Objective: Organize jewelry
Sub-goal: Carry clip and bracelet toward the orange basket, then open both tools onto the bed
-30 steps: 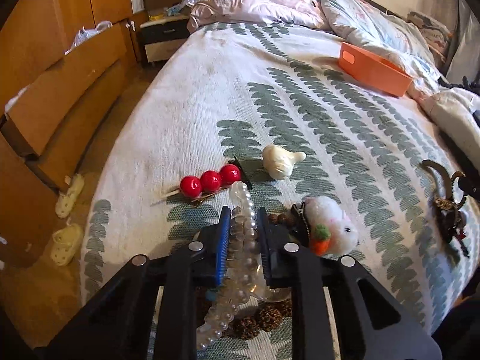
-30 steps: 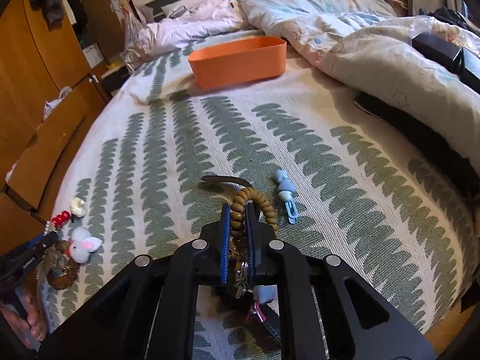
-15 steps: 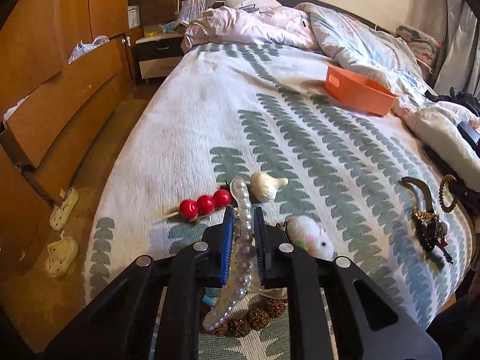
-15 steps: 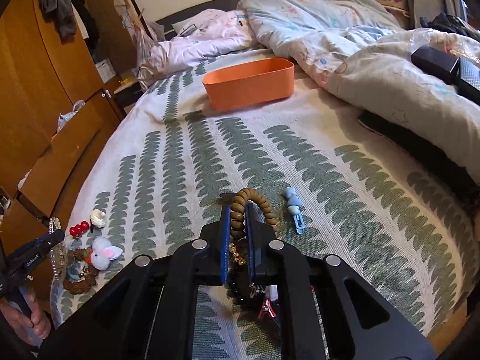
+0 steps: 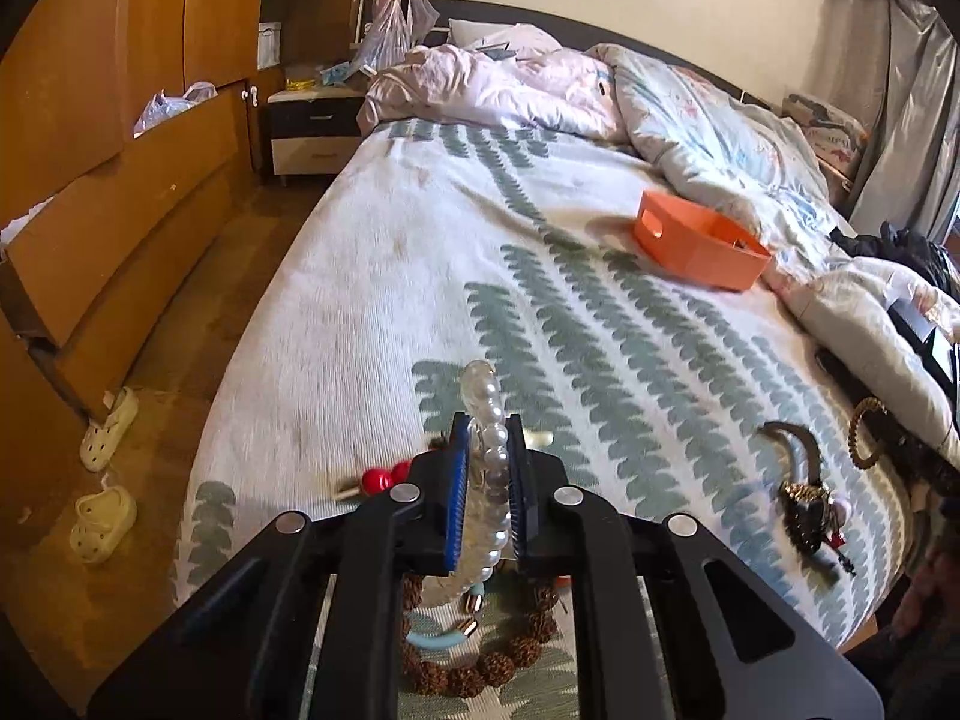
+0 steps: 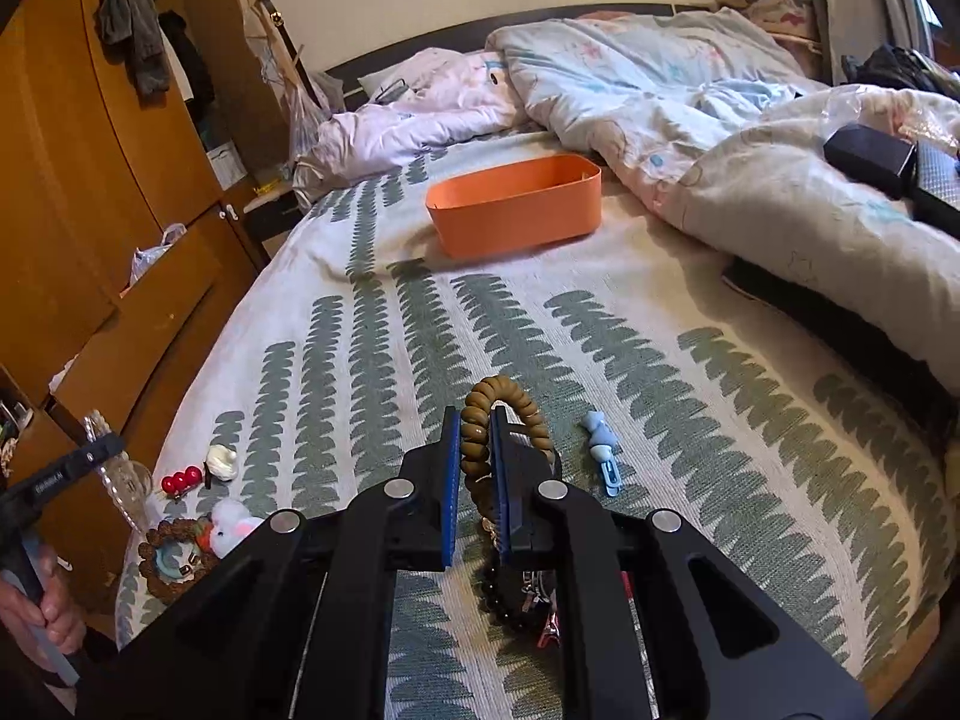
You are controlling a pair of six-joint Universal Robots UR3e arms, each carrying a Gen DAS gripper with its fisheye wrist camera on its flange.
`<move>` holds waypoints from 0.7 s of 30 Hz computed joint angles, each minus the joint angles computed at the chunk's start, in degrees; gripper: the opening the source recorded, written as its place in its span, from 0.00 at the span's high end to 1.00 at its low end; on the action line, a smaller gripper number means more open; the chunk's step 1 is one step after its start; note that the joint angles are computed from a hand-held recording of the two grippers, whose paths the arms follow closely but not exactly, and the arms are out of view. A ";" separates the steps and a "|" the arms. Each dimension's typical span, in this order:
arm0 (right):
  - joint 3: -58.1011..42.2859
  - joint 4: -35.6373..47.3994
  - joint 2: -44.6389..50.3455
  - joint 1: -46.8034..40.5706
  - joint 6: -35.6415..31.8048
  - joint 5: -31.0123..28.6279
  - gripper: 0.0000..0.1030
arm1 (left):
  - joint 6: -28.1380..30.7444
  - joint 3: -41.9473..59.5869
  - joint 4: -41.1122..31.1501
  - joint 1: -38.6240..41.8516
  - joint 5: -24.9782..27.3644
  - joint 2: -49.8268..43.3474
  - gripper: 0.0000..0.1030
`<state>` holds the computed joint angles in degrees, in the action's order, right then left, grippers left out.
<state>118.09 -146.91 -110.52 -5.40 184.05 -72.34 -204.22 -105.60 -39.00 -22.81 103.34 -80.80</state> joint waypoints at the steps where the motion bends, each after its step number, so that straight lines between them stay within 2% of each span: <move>1: 0.10 0.01 -0.23 -0.14 0.01 0.19 0.90 | 0.08 0.55 -0.08 -0.14 0.26 -0.26 0.88; 5: 0.32 -0.07 -0.95 -0.85 -0.01 0.83 0.90 | 0.27 2.05 -0.58 0.00 -0.92 -0.91 0.88; 12: -2.09 -0.54 0.69 1.15 0.20 -0.22 0.90 | 0.76 6.75 -1.74 -1.64 3.40 -4.87 0.88; 16: -6.36 -0.44 3.63 2.96 0.46 -1.26 0.90 | 1.98 11.63 -2.80 -1.84 6.54 -8.33 0.88; 21: -14.31 -0.07 9.29 4.96 0.17 -2.39 0.90 | 3.79 17.58 -3.91 -0.70 7.04 -11.86 0.88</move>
